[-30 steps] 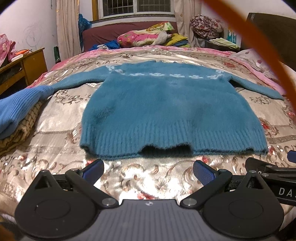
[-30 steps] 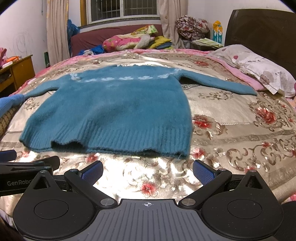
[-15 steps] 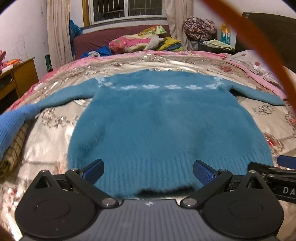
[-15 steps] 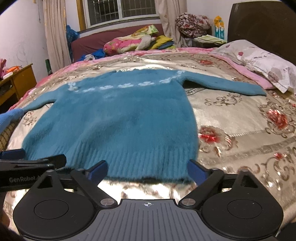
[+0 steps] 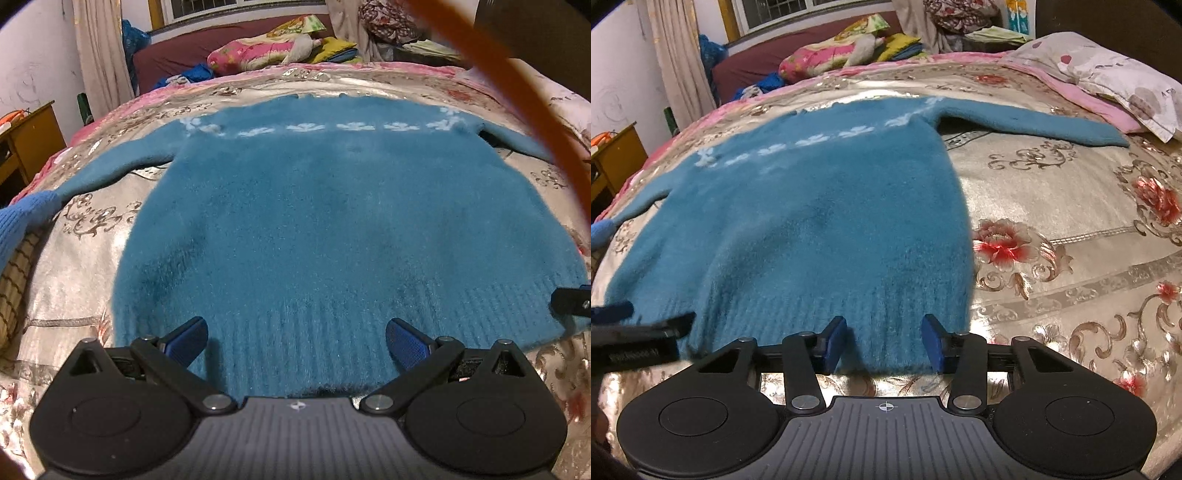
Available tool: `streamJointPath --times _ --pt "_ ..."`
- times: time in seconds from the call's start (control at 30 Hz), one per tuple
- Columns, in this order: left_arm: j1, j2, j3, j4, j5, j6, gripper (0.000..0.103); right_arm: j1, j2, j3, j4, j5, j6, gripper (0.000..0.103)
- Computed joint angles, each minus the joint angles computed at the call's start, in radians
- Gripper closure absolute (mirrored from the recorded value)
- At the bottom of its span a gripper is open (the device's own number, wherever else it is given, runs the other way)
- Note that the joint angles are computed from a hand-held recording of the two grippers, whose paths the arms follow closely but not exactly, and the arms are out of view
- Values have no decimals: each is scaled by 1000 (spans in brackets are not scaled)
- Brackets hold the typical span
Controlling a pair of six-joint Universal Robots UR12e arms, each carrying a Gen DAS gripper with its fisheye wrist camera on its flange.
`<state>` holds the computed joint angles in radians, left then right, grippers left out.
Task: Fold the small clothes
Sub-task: 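Move the right tool toward the sweater sleeve cuff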
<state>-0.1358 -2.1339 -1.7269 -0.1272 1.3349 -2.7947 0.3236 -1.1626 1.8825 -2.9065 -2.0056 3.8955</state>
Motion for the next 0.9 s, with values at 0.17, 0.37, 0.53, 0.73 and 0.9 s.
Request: streamJointPath --times 0.17,0.37,0.53,0.73,0.9 --pt "-6 5 9 18 -31 -1 0 -13 -18 18 -52 14 8 61" --pt "-40 -8 39 -33 -40 59 0 -30 -14 27 -49 48 -9 61" --pt "-58 -6 38 -39 -66 110 0 -47 -32 52 -94 86 -1 61" --pt "-83 -22 68 -39 -106 93 0 -88 -52 75 -139 104 42 60" --pt "-113 -42 102 -58 -121 108 0 -140 -43 83 -184 76 61 58"
